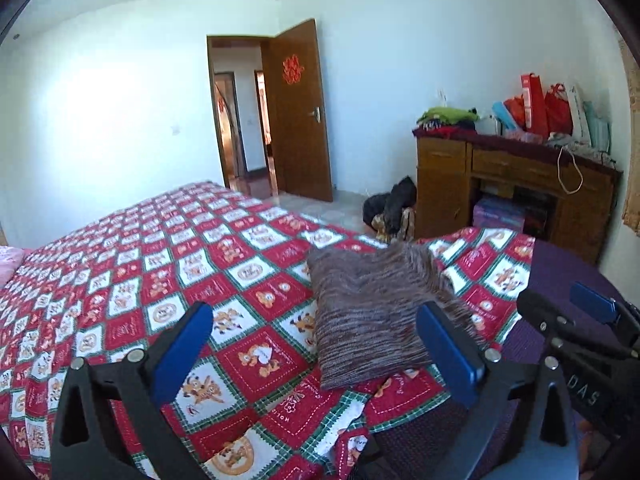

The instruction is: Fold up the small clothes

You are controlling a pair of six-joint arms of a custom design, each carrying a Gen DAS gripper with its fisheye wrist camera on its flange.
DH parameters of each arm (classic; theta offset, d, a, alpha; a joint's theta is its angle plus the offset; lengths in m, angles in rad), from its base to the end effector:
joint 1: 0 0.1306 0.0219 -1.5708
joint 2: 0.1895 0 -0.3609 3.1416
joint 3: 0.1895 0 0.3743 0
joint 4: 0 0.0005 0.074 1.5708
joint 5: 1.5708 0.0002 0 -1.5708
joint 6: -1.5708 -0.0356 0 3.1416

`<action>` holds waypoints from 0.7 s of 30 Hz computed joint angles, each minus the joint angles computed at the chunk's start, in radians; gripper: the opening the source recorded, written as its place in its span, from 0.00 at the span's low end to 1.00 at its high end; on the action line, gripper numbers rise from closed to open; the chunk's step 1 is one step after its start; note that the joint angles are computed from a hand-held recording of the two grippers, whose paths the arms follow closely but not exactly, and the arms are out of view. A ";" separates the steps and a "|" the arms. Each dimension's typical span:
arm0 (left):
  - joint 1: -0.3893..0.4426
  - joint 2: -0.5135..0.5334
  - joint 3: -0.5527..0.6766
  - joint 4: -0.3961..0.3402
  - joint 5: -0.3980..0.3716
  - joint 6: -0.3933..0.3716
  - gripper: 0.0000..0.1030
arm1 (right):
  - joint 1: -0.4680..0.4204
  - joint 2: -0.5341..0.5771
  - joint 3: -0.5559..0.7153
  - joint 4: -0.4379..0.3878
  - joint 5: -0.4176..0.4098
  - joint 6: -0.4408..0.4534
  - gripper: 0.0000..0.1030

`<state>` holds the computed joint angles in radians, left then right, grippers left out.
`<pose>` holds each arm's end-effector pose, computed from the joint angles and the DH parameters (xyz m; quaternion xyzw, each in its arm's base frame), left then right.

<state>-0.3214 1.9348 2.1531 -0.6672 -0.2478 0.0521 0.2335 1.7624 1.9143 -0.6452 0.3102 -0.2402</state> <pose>0.6428 -0.2053 0.4714 0.0477 0.8415 0.0048 0.5382 0.6068 0.1326 0.4710 0.0821 0.8478 -0.0100 0.5239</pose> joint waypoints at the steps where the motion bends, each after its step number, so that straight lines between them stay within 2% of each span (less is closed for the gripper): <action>1: -0.001 -0.013 -0.013 0.011 0.000 0.003 1.00 | 0.005 -0.013 -0.010 0.008 0.015 0.007 0.77; 5: -0.001 -0.066 -0.073 0.044 0.018 0.033 1.00 | 0.026 -0.070 -0.060 0.058 0.066 0.039 0.79; 9: -0.010 -0.098 -0.102 0.056 -0.019 0.028 1.00 | 0.039 -0.107 -0.071 0.061 0.069 0.029 0.81; 12: -0.012 -0.147 -0.160 0.104 -0.031 0.032 1.00 | 0.050 -0.142 -0.092 0.084 0.076 0.033 0.81; 16: -0.017 -0.197 -0.214 0.150 -0.052 0.015 1.00 | 0.067 -0.173 -0.108 0.106 0.102 0.045 0.86; 21: -0.022 -0.214 -0.235 0.163 -0.073 -0.008 1.00 | 0.074 -0.199 -0.126 0.127 0.106 0.038 0.87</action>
<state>-0.3430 1.7208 1.9185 -0.5046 -0.3208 0.0443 0.3079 1.5633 1.7888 -0.5186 0.4166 -0.2022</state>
